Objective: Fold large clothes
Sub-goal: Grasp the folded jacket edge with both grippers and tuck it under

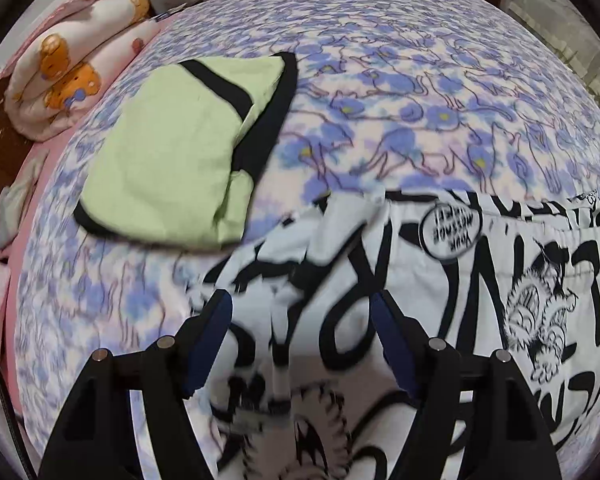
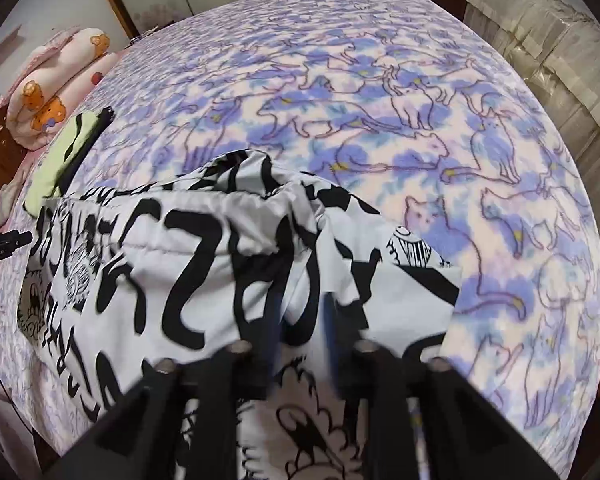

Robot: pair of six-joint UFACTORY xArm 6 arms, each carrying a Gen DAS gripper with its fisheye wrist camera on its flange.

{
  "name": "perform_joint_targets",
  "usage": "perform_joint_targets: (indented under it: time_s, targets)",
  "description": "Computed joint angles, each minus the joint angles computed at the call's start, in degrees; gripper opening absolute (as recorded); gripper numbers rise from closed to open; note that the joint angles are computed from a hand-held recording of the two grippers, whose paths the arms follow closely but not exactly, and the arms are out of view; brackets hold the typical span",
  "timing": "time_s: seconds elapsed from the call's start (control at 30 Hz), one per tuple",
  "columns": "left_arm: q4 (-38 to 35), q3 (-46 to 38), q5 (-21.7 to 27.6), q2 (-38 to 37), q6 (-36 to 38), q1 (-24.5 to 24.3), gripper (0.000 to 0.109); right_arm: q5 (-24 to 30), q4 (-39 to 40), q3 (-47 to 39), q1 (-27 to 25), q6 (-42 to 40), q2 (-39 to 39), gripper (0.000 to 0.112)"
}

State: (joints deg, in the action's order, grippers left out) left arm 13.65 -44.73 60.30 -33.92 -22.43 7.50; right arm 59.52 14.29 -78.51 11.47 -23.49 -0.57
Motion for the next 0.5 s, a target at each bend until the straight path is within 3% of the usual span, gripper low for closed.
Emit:
perform_joint_targets:
  time_s: [0.3, 0.37, 0.4, 0.43, 0.5]
  targets:
    - [-4.45, -0.93, -7.40, 8.97, 7.19, 3.26, 0.071, 0.15, 0.60, -6.14, 0.72, -1.06, 7.45, 0.048]
    - [-7.75, -0.28, -10.29, 9.69, 9.68, 3.99, 0.057, 2.32, 2.62, -8.61, 0.25, -1.91, 9.92, 0.048]
    - [-10.87, -0.09, -11.30, 9.97, 11.82, 4.41, 0.040, 3.44, 3.15, -9.67, 0.09, -2.21, 10.92, 0.048]
    - [-13.20, -0.35, -11.45, 10.68, 13.00, 4.57, 0.030, 4.51, 3.70, -10.78, -0.12, -2.56, 11.98, 0.048]
    - [-12.00, -0.81, -11.17, 11.52, 12.04, 3.70, 0.020, 5.13, 5.95, -11.61, -0.70, -3.11, 13.00, 0.048]
